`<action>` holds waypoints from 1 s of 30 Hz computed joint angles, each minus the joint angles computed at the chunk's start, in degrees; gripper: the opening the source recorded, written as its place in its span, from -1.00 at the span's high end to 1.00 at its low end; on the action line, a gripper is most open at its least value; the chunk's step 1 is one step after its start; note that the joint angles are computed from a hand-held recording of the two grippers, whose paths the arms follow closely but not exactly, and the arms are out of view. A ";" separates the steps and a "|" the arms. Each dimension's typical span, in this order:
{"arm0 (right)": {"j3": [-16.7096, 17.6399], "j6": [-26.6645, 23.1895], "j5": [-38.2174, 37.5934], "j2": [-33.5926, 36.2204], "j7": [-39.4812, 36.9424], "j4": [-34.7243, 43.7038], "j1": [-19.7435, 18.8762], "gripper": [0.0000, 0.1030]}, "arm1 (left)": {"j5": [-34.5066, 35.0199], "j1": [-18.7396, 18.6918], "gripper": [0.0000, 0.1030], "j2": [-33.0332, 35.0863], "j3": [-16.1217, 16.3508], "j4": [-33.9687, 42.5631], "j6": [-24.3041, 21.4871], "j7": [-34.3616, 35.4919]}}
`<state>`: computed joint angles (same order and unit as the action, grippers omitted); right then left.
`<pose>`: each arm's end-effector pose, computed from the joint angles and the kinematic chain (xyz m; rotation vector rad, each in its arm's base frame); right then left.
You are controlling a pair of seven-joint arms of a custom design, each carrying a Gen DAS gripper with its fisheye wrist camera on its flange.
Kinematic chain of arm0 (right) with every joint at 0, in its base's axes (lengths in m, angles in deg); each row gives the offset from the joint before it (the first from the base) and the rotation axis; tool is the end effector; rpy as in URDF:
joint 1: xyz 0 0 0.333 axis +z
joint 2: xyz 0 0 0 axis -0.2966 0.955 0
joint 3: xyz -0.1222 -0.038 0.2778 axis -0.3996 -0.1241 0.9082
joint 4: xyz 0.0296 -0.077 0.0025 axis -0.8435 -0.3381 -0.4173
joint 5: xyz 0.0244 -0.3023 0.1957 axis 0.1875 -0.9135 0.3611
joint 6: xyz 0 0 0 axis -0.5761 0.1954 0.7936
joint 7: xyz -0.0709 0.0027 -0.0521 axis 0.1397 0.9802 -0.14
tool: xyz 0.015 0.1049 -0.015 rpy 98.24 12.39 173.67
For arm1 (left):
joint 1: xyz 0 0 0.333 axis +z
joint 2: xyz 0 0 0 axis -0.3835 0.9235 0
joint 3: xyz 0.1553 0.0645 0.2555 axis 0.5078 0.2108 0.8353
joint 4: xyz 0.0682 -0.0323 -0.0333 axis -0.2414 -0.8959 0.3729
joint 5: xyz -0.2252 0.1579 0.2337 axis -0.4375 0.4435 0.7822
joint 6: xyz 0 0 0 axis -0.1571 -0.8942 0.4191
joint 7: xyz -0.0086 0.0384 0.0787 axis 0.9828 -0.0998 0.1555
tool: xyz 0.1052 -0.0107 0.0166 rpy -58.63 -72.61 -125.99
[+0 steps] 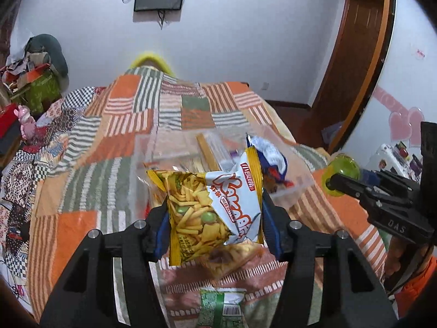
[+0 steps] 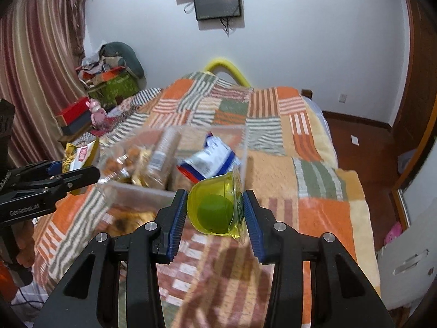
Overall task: Organize snacks
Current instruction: 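Lower the chip bag and jelly cup into the clear box, release both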
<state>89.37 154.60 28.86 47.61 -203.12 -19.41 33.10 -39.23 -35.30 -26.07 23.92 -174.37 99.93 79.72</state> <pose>0.4186 0.5317 0.4752 -1.5805 1.7744 -0.7178 0.5264 -0.2708 0.4838 -1.3320 2.2860 -1.1382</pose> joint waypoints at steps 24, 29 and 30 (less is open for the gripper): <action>-8.08 2.01 10.81 19.41 -16.67 29.51 1.32 0.25 | 27.69 -0.37 -0.10 16.12 4.34 21.23 -4.51 -23.33; -8.97 5.24 15.87 21.08 -17.24 30.04 -0.03 0.25 | 29.87 -1.29 -0.10 21.54 4.87 28.75 -9.59 -24.54; -9.12 5.01 16.79 21.77 -17.72 30.90 -0.15 0.25 | 30.42 -1.59 -0.10 22.18 5.10 29.51 -9.92 -24.88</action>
<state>80.24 159.61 45.65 69.38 -220.84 11.50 32.95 -8.81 -36.89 -3.89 29.02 -144.86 90.01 54.84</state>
